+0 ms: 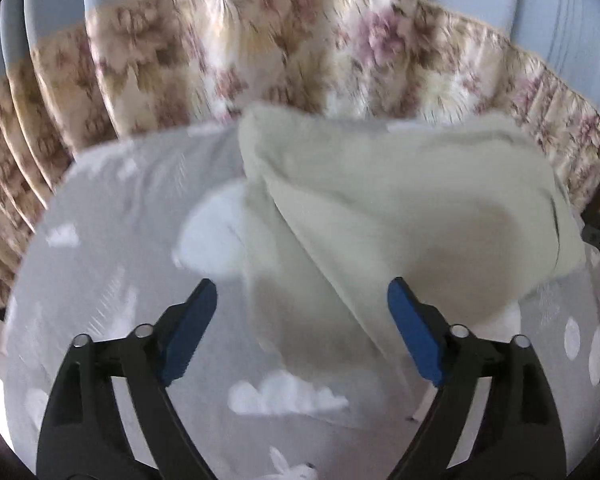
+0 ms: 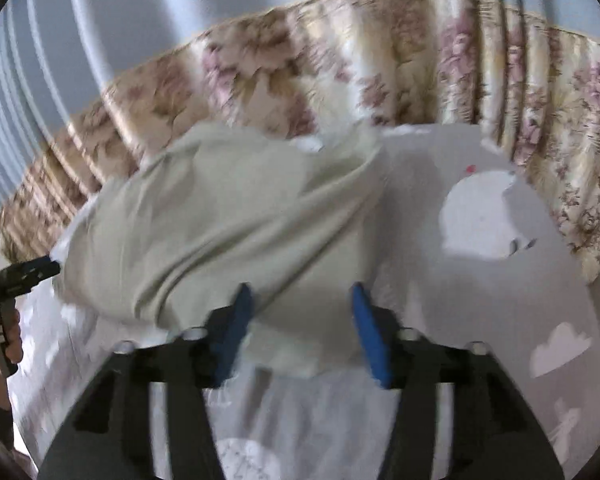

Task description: Fold large clothes

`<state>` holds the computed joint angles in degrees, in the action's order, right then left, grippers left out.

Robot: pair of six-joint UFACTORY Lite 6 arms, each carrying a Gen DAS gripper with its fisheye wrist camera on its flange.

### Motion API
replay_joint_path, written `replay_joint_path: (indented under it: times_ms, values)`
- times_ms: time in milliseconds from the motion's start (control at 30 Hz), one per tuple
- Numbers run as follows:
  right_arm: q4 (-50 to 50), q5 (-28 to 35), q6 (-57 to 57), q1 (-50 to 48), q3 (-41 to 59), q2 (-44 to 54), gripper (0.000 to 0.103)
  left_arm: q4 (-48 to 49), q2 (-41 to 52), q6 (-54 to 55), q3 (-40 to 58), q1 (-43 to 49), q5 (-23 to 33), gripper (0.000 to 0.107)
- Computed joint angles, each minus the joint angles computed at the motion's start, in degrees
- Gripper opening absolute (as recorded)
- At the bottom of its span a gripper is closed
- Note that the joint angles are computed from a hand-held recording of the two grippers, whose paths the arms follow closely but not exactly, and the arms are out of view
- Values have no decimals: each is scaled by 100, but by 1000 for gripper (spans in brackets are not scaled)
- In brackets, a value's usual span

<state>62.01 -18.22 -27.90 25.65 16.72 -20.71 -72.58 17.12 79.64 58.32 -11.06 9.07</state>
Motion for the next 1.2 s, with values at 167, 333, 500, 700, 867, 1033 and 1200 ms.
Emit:
replay_joint_path:
  times_ms: [167,333,500,700,867,1033,1200]
  values:
    - [1322,-1142,-1137,950,1075,1946,2,723,717,-740,519,-476,-350,18]
    - [3945,-3250,-4135,2017,1589,1268,1,3722,416,-2941,823,-609,-374,6]
    - [5241,-4754,-5680,3097,1880,686,0,6450,-665,-4968,435,-635,101,6]
    - [5511,-4499,-5501,2431,878,681,0,5702,332,-3884,468,-171,72,7]
    - [6253,-2911,-6327,587,-555,-1749,0,3211,106,-1468,171,185,302,13]
    - [7108,-2063,-7746,-56,-583,-3497,4,1639,-447,-417,-43,557,715,83]
    - [6610,101,-7358,-1001,404,-1656,53,1935,-161,-1319,582,663,1076,95]
